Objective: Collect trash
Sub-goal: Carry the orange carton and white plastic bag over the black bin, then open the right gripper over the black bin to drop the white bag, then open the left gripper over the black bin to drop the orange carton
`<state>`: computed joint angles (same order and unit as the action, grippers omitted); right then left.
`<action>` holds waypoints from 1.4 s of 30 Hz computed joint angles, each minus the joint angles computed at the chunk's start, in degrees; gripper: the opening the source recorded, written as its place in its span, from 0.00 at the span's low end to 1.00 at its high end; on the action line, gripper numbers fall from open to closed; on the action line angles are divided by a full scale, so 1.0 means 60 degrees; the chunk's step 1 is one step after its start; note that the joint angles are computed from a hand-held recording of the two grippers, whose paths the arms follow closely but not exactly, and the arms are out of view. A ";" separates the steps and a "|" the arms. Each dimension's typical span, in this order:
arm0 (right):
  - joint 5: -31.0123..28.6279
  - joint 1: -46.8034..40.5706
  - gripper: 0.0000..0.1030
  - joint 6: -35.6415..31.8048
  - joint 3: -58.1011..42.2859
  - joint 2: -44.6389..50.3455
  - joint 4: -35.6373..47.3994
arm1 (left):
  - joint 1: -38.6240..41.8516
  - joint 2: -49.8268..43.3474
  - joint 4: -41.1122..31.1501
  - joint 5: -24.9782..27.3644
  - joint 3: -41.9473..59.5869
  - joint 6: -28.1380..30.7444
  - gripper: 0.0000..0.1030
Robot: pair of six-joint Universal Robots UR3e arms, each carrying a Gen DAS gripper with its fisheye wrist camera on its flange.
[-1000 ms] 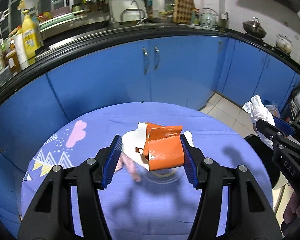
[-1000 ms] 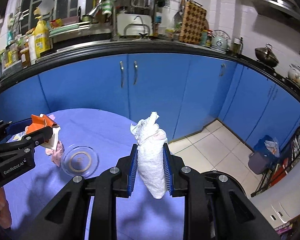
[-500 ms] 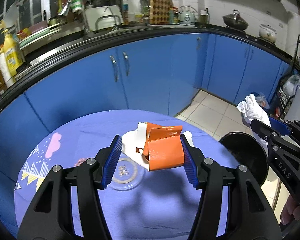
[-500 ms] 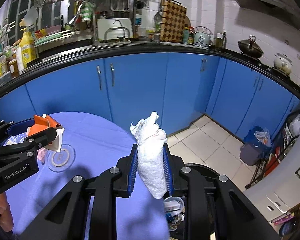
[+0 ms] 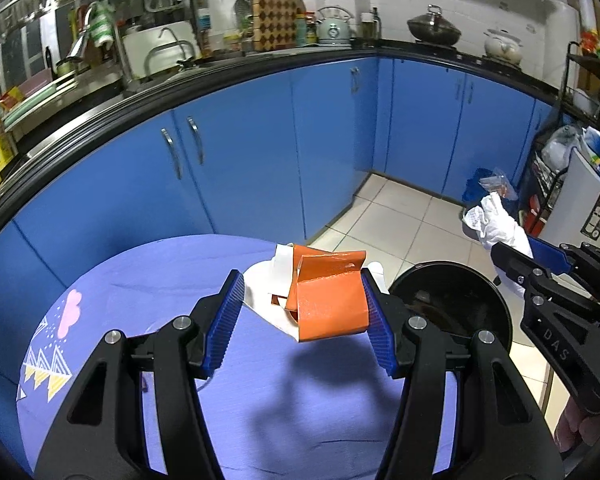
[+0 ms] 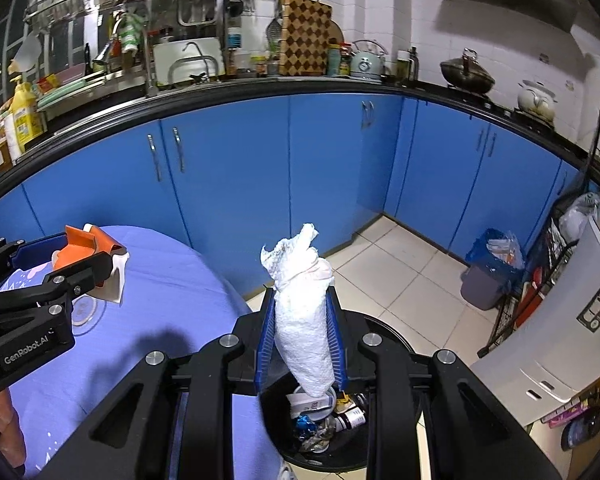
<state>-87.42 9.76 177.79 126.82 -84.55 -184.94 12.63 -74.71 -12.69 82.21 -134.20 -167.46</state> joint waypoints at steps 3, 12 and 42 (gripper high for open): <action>0.0151 -0.0300 0.23 -0.0079 0.0212 -0.0062 -0.0081 | -0.0497 -0.0455 0.0207 0.0297 0.0249 -0.0196 0.57; 0.0485 -0.0921 0.23 -0.0152 0.0367 0.0076 -0.0163 | -0.1627 -0.1626 0.0592 0.0967 0.0998 -0.0620 0.57; 0.0135 -0.2521 0.79 -0.0416 0.1164 0.0091 -0.0604 | -0.3711 -0.4536 0.0020 0.1840 0.4207 -0.1443 0.73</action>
<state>-86.61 -5.36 175.30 133.81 -84.01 -188.57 -9.63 -101.92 -12.57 93.25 -108.96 -176.12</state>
